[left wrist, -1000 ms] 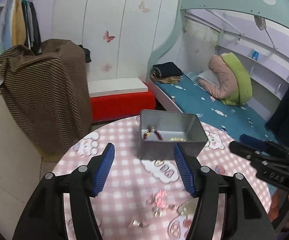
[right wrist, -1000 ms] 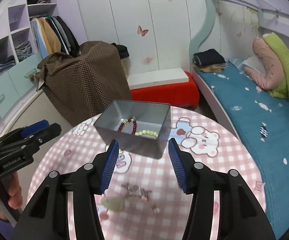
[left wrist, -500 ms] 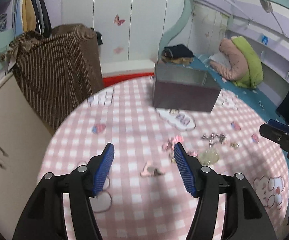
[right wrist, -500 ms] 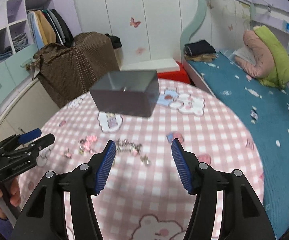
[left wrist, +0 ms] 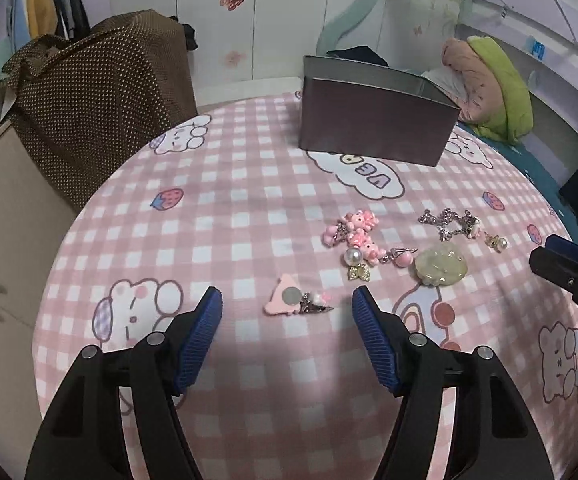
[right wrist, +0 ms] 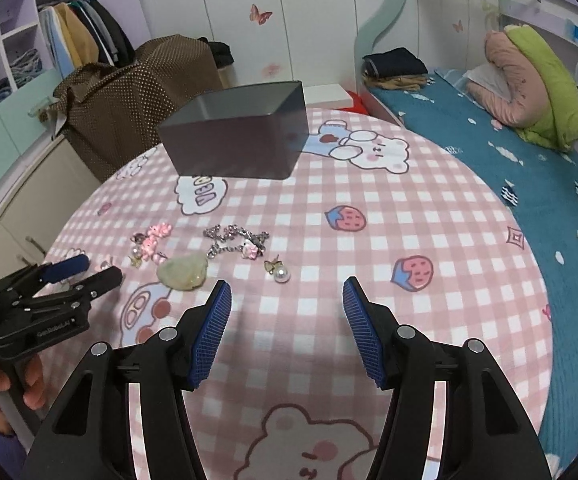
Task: Organize jewelry
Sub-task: 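Move both open tools back over the remaining jewelry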
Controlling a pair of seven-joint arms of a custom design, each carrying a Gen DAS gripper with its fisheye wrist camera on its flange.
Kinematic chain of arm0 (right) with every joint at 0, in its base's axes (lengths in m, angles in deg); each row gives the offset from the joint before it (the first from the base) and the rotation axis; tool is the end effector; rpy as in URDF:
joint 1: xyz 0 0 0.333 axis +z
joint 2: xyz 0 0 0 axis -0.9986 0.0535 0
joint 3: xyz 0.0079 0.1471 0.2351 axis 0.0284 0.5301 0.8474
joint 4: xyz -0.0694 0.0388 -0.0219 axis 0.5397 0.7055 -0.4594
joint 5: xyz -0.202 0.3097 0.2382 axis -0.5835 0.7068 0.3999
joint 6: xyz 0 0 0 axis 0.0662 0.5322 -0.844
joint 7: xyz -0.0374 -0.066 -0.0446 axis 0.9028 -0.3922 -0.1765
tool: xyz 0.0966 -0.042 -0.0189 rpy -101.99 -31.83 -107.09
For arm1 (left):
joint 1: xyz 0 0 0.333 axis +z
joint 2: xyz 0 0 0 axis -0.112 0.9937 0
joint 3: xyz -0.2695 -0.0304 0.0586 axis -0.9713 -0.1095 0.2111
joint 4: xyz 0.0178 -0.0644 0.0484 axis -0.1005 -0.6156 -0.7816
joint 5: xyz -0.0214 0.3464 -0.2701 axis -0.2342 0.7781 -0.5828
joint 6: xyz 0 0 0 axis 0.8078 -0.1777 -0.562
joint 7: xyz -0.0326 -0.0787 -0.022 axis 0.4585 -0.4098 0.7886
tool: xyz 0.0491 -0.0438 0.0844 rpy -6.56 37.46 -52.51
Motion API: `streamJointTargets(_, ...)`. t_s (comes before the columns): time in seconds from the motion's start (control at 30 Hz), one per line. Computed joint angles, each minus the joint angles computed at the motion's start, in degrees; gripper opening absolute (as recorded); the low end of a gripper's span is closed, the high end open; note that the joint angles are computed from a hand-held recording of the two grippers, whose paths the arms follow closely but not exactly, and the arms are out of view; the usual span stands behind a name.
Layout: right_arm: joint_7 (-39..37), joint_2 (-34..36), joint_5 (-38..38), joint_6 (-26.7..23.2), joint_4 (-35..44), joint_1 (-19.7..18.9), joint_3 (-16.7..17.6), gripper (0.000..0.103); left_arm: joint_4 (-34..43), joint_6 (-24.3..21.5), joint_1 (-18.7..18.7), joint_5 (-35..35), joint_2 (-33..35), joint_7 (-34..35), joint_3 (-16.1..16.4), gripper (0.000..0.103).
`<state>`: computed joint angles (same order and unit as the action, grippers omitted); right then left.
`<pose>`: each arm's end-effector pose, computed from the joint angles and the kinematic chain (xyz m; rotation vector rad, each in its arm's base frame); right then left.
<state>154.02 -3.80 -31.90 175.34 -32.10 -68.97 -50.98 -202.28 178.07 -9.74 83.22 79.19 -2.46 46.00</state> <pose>0.7048 0.3284 0.4756 -2.0118 1.3969 -0.3174 0.6369 -0.1253 0.4654 -1.9738 1.6718 -0.6248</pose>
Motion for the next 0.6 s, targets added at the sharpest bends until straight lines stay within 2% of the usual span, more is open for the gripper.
streamJointTargets(0.03,-0.04,0.27,-0.22,-0.16,0.28,0.10,-0.09,0.057,0.20,-0.17,-0.03,0.63,0.13,-0.24,0.01,0.057)
streamJointTargets(0.1,0.11,0.81,-0.70,-0.45,0.98,0.35,-0.31,0.057,0.87,-1.32,-0.17,2.83,0.45,-1.21,0.08,0.043)
streamJointTargets(0.23,0.19,2.11,-1.27,-1.32,2.63,0.59,-0.40,0.057,1.12,-1.35,-0.21,3.19,0.65,-0.45,0.21,0.034)
streamJointTargets(0.6,-0.30,6.11,-2.46,-4.25,7.77,1.62,-0.79,0.057,0.56,-0.51,-0.10,2.22,0.30,0.13,0.23,0.033)
